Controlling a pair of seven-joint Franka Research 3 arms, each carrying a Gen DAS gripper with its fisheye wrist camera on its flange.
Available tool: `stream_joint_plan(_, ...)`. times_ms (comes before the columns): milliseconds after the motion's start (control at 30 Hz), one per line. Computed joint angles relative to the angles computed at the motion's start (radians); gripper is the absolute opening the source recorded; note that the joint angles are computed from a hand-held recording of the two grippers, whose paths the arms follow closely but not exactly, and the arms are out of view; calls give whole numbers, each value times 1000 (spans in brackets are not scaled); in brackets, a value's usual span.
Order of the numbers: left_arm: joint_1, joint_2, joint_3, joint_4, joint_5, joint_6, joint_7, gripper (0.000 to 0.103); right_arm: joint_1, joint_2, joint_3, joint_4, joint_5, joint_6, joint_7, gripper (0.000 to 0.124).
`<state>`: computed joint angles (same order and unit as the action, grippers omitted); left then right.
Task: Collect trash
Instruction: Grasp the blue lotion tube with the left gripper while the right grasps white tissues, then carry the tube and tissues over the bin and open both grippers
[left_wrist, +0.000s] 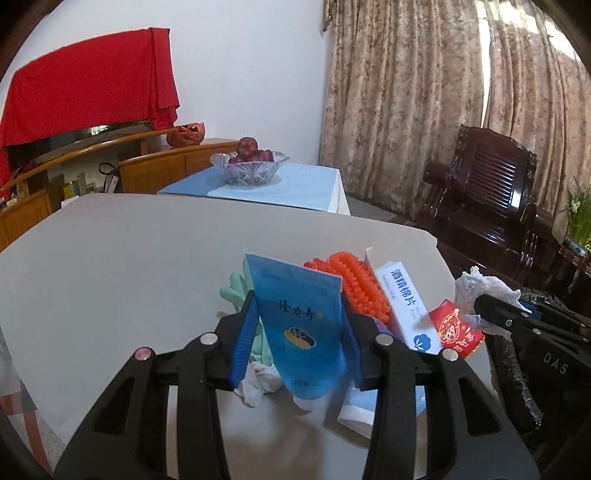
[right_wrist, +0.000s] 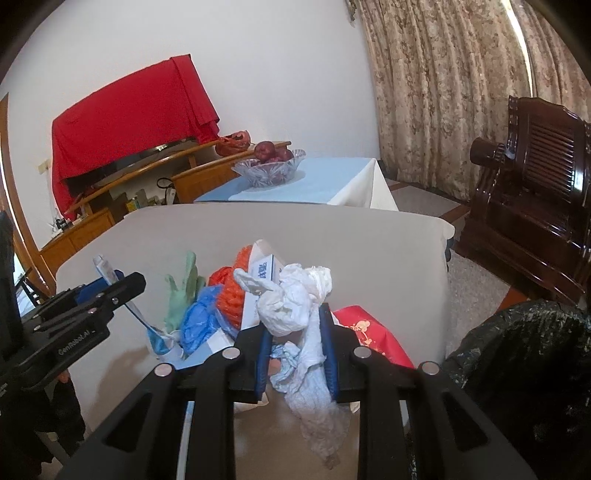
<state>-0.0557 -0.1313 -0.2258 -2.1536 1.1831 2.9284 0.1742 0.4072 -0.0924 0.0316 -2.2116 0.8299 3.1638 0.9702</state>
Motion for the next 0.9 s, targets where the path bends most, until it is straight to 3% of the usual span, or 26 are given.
stream_joint_plan(300,6,-51,-22,19,60,-7,-41,40,53,-71,-46,-18,58,36,-70,24)
stream_joint_plan(467,-2,-69,-46,40,76,16,-49,40,63,-137,-72,-67,0,63,-30,24)
stream_joint_plan(633,-24,-50,-69,79,75,53,-47,40,-17,-217,-37,-130,-98,62,69,24)
stream_joint_plan(900,-98,45,-92,185,114,105,-68,40,-239,-354,64,-244,-247,34,229,24)
